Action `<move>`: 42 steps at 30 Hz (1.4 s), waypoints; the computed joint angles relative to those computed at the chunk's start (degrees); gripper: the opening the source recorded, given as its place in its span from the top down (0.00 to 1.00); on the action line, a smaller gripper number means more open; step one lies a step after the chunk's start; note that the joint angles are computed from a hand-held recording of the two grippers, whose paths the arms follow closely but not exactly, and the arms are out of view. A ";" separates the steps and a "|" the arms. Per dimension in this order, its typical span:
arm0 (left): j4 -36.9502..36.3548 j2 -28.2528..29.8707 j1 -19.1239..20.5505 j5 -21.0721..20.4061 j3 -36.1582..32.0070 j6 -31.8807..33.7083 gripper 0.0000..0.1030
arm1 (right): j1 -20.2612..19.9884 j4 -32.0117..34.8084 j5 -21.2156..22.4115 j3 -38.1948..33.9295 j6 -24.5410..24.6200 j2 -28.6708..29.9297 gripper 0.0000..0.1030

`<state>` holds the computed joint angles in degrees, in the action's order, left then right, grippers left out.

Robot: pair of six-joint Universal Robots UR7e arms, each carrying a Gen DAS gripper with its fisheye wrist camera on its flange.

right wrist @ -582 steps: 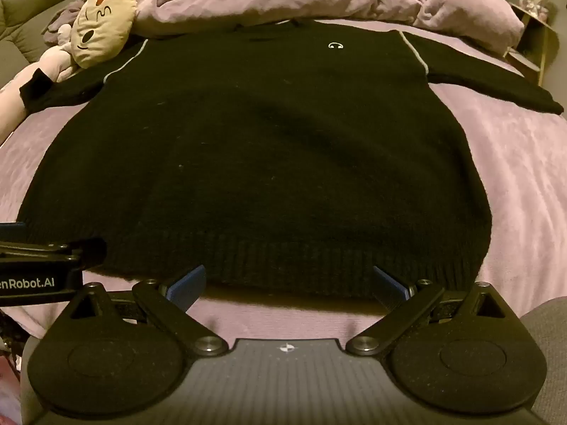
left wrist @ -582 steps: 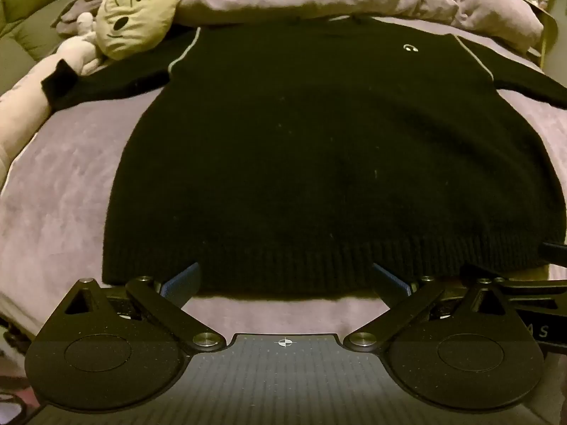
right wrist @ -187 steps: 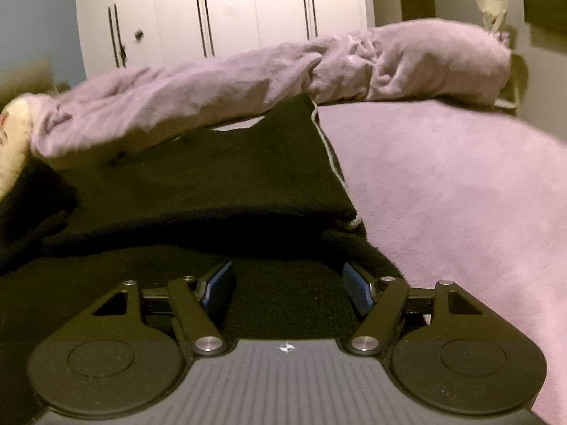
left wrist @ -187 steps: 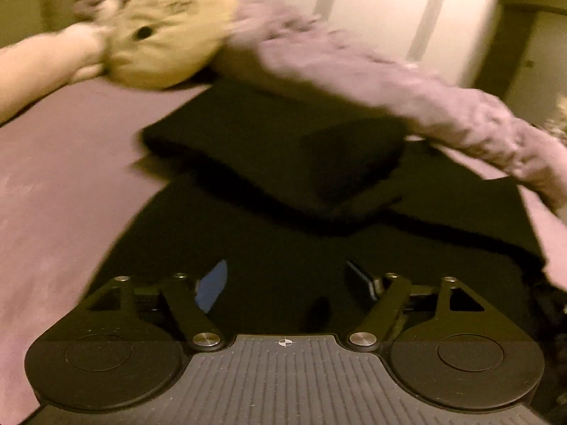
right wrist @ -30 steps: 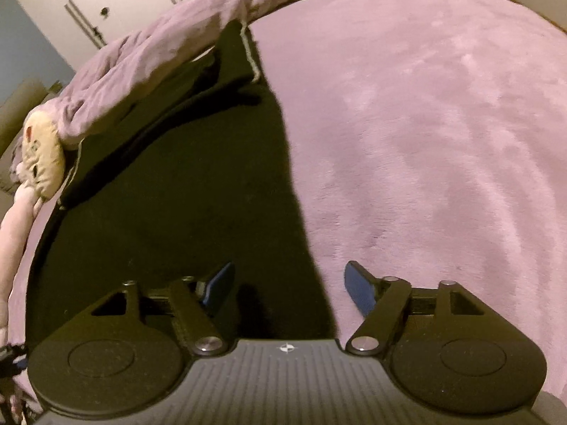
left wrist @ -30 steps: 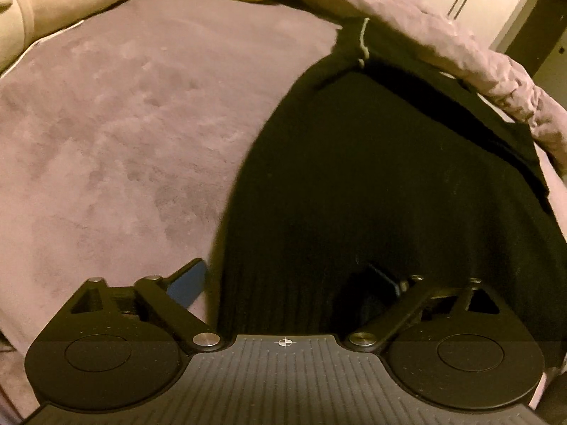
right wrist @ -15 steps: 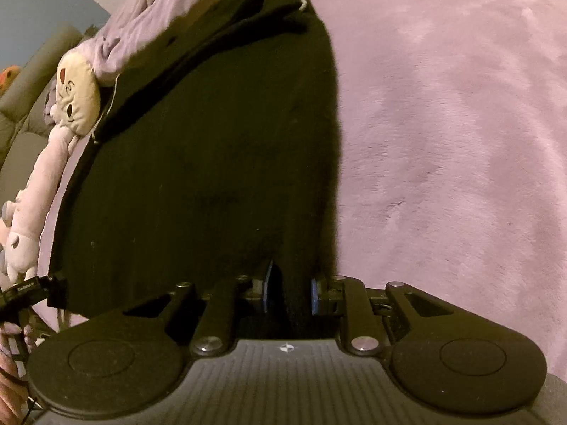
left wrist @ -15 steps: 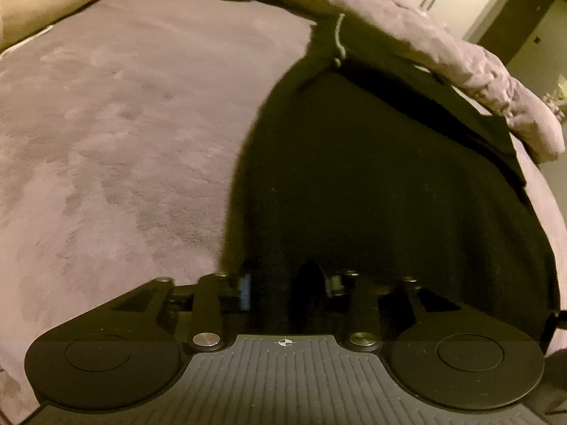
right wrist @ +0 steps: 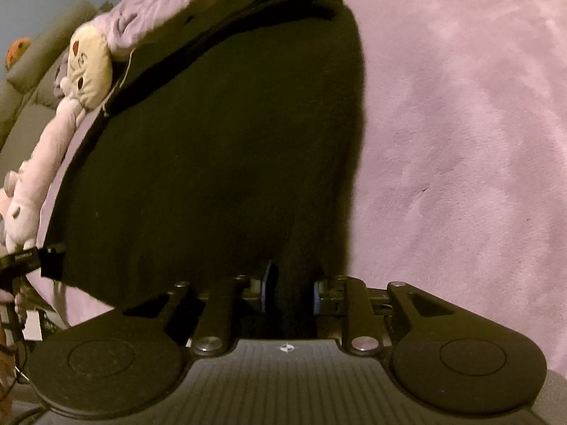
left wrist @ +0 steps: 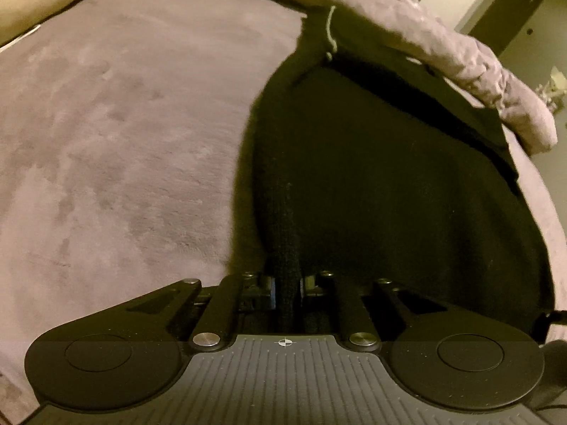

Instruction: Fold small clothes

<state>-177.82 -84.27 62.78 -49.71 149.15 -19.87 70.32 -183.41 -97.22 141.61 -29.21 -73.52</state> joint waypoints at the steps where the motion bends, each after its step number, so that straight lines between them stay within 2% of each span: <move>1: -0.36 0.46 0.20 -0.29 -0.14 -0.20 0.85 | 0.07 0.27 -0.16 0.11 -0.25 -0.24 0.78; 5: -0.42 0.54 0.69 -2.48 -0.68 -0.11 0.63 | 0.02 4.65 -0.01 -0.48 0.71 -1.62 0.78; 10: 2.44 0.80 -0.11 -2.23 -1.26 1.01 0.54 | -0.22 6.60 0.33 -0.09 -0.11 -2.58 0.78; 13: 3.87 0.73 -0.44 -0.80 -1.40 0.70 0.69 | -0.07 5.51 -0.08 0.55 -1.99 -2.45 0.78; 14: 4.20 0.27 -0.26 -0.83 -1.36 0.38 0.81 | 0.15 4.84 -0.29 0.77 -2.42 -2.35 0.79; 15: 4.43 -0.31 -0.13 -1.14 -1.29 -0.15 0.86 | 0.70 3.99 -0.58 0.81 -2.51 -1.91 0.83; 19: 4.90 -2.50 -0.50 -2.63 -0.99 0.01 0.88 | 1.00 3.52 1.33 1.38 -3.13 -2.86 0.88; 25: 1.23 -5.63 -2.40 -5.20 -1.53 1.48 0.90 | -0.52 7.14 13.56 0.79 -1.14 -6.56 0.89; 30: -5.10 -3.22 -3.19 -5.68 -5.66 5.05 0.90 | 1.43 1.86 20.14 -1.78 1.66 -4.11 0.89; 37: -12.24 5.68 -0.86 -6.37 -14.34 9.40 0.90 | 4.77 -8.00 20.91 -9.20 6.56 3.36 0.89; 42: -15.42 12.03 2.43 -4.90 -21.52 10.77 0.90 | 6.61 -16.43 14.71 -16.26 12.86 10.43 0.89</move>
<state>-193.24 -72.24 65.22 -54.61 127.63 -9.10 76.93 -199.84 -82.52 125.34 -16.34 -63.09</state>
